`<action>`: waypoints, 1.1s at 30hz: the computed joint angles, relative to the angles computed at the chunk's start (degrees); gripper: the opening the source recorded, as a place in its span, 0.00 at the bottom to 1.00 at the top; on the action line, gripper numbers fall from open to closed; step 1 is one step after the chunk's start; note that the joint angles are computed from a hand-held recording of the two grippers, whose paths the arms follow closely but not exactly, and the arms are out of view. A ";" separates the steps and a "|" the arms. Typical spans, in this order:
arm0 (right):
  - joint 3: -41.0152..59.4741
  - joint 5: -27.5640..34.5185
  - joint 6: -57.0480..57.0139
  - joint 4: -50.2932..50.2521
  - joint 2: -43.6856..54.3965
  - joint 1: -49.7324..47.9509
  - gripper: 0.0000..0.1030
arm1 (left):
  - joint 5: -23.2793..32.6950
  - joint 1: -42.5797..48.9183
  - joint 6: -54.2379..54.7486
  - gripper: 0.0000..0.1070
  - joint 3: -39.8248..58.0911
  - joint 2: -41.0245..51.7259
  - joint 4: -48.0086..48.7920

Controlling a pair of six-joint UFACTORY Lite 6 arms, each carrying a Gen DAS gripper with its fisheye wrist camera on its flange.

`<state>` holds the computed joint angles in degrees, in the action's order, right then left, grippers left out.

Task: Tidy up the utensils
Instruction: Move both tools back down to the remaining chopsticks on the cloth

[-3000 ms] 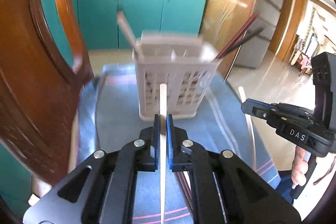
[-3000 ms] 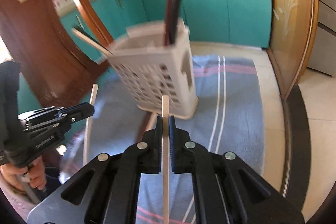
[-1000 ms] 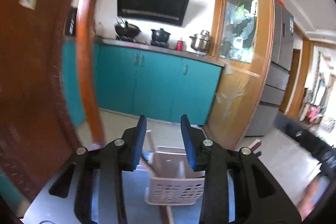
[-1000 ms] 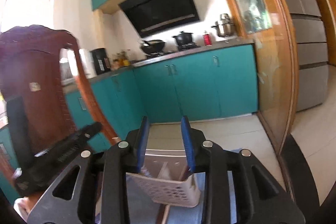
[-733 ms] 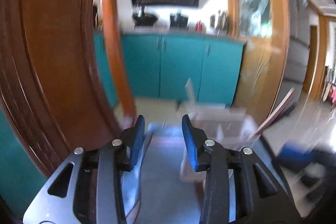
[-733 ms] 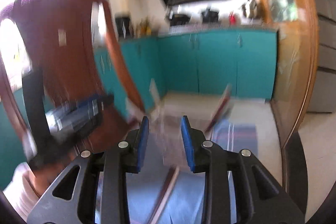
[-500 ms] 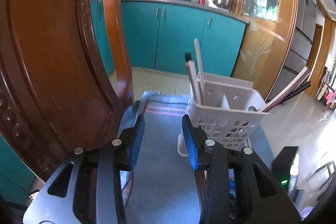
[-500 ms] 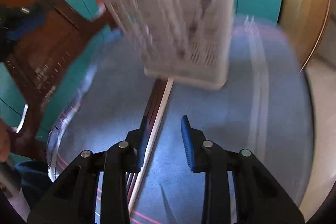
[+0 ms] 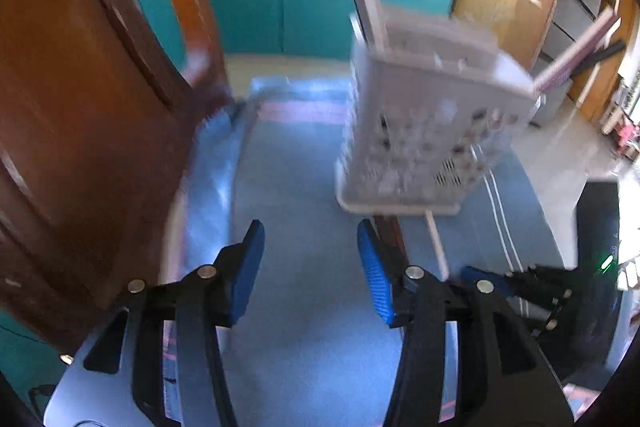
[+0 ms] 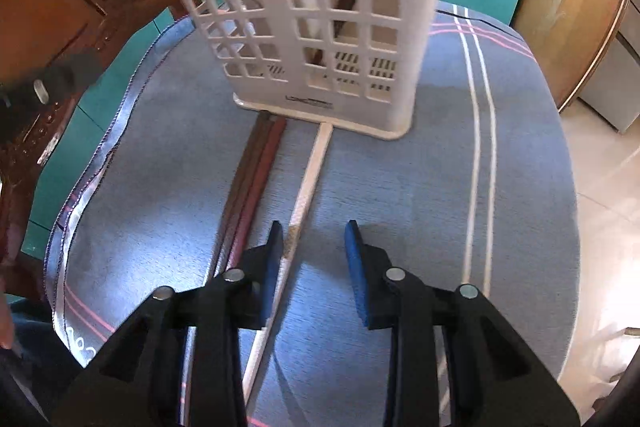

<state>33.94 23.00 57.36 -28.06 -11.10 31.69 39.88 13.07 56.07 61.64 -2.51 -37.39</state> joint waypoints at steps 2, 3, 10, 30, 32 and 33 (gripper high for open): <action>-0.44 -0.06 -7.20 5.39 -1.39 -1.99 0.08 | 1.26 -1.60 -0.04 0.39 -0.72 1.06 1.27; -0.68 0.79 -7.51 4.88 -2.06 -2.40 0.07 | 1.42 -2.30 0.26 0.38 -1.64 0.89 1.63; -5.14 -0.85 -26.30 19.43 -9.31 -17.41 0.08 | -1.66 -11.21 -1.86 0.38 -8.21 0.44 5.83; -11.05 2.58 -20.27 16.35 -18.25 -14.31 0.23 | 7.16 -0.35 7.59 0.06 -8.59 -2.68 -1.79; -10.77 2.23 -18.19 14.60 -16.92 -13.55 0.23 | 5.98 -1.03 6.23 0.06 -8.06 -0.71 -0.34; -10.63 1.64 -17.39 13.97 -16.02 -13.27 0.23 | 5.42 -1.43 5.98 0.07 -8.28 -0.25 0.14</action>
